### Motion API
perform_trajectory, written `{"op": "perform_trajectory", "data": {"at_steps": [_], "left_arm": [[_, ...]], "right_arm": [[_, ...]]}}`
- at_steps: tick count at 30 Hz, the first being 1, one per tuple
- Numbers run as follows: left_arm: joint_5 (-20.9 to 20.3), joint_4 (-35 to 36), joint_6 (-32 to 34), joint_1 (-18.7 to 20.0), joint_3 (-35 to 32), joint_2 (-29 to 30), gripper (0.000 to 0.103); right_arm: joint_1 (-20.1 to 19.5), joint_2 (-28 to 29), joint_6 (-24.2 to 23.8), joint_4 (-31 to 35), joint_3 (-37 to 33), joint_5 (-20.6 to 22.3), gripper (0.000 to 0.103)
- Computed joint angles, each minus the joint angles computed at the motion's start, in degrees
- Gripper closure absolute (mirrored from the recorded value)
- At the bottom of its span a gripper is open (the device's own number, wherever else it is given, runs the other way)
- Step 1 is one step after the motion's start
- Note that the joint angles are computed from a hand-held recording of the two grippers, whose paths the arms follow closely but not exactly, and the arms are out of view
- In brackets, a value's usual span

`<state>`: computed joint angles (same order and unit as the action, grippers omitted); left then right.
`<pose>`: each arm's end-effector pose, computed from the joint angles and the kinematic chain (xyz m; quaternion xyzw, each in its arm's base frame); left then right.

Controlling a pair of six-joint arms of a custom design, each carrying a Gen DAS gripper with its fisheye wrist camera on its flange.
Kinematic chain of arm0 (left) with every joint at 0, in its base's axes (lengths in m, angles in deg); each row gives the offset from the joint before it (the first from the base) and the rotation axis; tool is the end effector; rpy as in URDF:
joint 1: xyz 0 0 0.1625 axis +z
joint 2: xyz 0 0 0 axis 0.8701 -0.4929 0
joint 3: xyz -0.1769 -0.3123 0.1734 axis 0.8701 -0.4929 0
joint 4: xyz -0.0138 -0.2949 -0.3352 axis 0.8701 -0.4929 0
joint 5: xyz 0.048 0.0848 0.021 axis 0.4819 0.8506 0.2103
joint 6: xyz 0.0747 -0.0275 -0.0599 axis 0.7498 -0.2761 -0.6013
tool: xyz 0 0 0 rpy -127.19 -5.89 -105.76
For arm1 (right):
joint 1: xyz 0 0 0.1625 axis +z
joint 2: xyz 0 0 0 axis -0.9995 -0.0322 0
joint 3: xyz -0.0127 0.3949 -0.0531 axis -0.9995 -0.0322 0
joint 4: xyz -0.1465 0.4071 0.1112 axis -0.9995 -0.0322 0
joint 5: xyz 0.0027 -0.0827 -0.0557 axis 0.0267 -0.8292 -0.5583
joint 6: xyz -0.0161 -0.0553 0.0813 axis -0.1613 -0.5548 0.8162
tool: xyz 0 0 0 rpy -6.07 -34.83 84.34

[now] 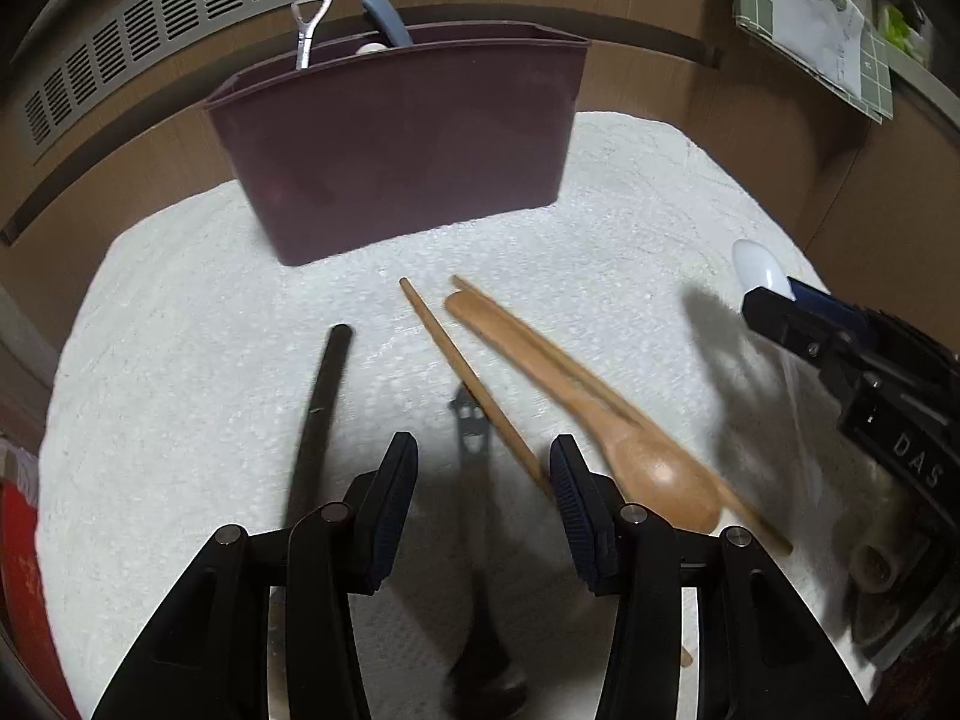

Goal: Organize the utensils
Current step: 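Grasp a wooden chopstick with the left tool while the right tool holds the white spoon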

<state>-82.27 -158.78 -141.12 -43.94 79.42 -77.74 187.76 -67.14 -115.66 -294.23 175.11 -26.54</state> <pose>-0.1353 -0.2536 0.0930 0.1146 0.8791 -0.2769 0.3706 0.1572 -0.2971 0.0714 0.2842 -0.8865 0.3082 0.1959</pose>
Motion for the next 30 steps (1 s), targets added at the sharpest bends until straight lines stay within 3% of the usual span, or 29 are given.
{"op": "perform_trajectory", "data": {"at_steps": [4, 6, 8, 11, 13, 19, 21, 24, 27, 30], "left_arm": [[-0.99, 10.13, -3.43, -0.64, 1.26, -8.51, 0.056], [-1.55, 13.26, -3.33, -0.67, 3.02, -16.79, 0.056], [-2.2, 13.61, -1.7, -0.04, 4.25, -23.13, 0.056], [-2.15, 11.62, -0.47, 2.28, 4.37, -25.58, 0.056], [-1.43, 8.32, 0.51, 3.89, 4.03, -23.78, 0.056], [-2.3, -18.59, 18.32, 9.33, 3.05, -8.33, 0.056], [-2.61, -22.98, 20.68, 10.13, 2.8, -6.25, 0.056], [-0.88, -19.83, 16.7, 11.37, 0.85, -3.57, 0.059], [0.11, -19.18, 14.35, 13.25, -0.25, -3.2, 0.071], [-0.09, -22.56, 15.02, 15.81, -1.68, -0.52, 0.073]], "right_arm": [[0.15, -0.04, 0.02, 0.58, -0.18, -0.35, 0.073], [0.34, 0.05, -0.03, 0.65, -0.26, -0.57, 0.073], [0.51, 0.13, -0.04, 0.87, -0.35, -0.79, 0.073], [0.56, 0.07, 0.01, 1.12, -0.43, -0.91, 0.073], [0.44, -0.17, 0.0, 1.3, -0.37, -0.75, 0.073], [0.36, -0.27, -0.01, 1.52, -0.36, -0.61, 0.073], [0.31, -0.28, 0.04, 1.63, -0.37, -0.58, 0.073], [0.29, -0.39, 0.27, 2.1, -0.4, -0.69, 0.073], [0.34, -0.36, 0.26, 2.1, -0.4, -0.79, 0.073], [0.31, -0.29, 0.29, 2.15, -0.44, -0.8, 0.073]]}}
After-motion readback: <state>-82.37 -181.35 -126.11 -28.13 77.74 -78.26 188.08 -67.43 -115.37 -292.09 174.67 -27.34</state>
